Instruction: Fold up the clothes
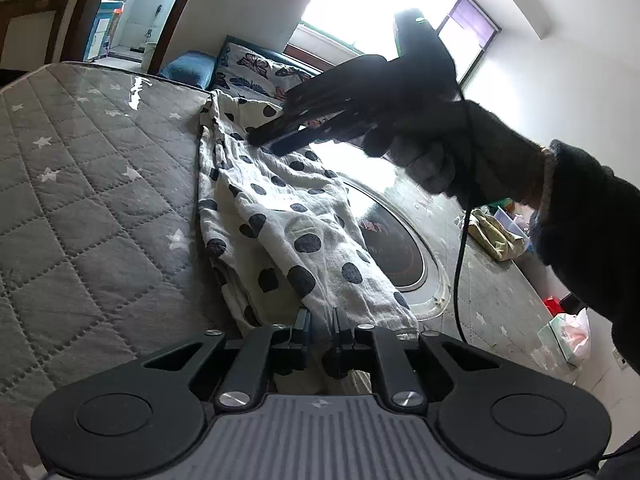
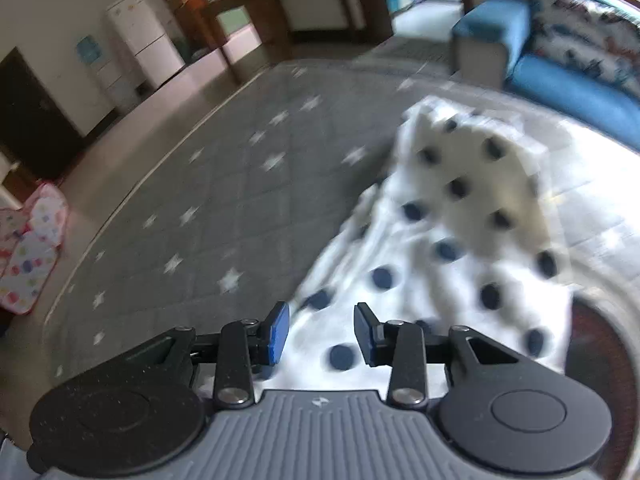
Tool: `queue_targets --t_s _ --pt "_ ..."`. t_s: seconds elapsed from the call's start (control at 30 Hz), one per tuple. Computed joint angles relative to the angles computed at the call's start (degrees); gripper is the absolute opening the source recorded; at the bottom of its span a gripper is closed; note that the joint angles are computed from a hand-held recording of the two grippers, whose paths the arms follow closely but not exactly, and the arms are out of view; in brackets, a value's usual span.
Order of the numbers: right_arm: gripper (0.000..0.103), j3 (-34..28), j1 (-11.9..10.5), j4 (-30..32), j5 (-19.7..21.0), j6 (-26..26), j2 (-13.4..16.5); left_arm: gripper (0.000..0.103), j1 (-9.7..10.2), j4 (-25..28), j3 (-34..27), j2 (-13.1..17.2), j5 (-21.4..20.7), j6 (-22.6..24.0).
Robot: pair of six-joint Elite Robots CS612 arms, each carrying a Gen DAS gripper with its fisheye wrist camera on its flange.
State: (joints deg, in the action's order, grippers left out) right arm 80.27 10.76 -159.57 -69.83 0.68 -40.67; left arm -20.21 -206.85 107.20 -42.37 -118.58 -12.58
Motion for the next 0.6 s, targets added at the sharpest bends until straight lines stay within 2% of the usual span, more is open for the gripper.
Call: queue_targets --t_s 0.17,0.3,0.37,0.4,0.43,0.6 --pt "0.036 -0.1 0.9 2.9 0.2 -0.1 0.3 0.012 0.05 -0.9 0.2 0.0 -0.1 0.5" --pt "0.036 0.5 1.3 2.5 -0.1 0.8 0.2 0.012 0.01 -1.0 0.2 -0.1 -0.1 1.0" --pt "0.025 0.3 1.7 2.5 -2.0 0.7 0.4 0.012 0.07 -1.1 0.2 -0.1 -0.3 1.1" --pt "0.013 0.3 1.8 2.7 -2.4 0.8 0.4 0.012 0.09 -1.1 0.2 -0.1 -0.3 1.2" --pt "0.005 0.5 1.8 2.3 -2.2 1.1 0.4 0.012 0.12 -1.2 0.2 -0.2 -0.3 1.2" --pt "0.001 1.8 1.4 -2.3 0.4 1.3 0.1 0.012 0.3 -1.6 0.5 -0.4 -0.7 1.2"
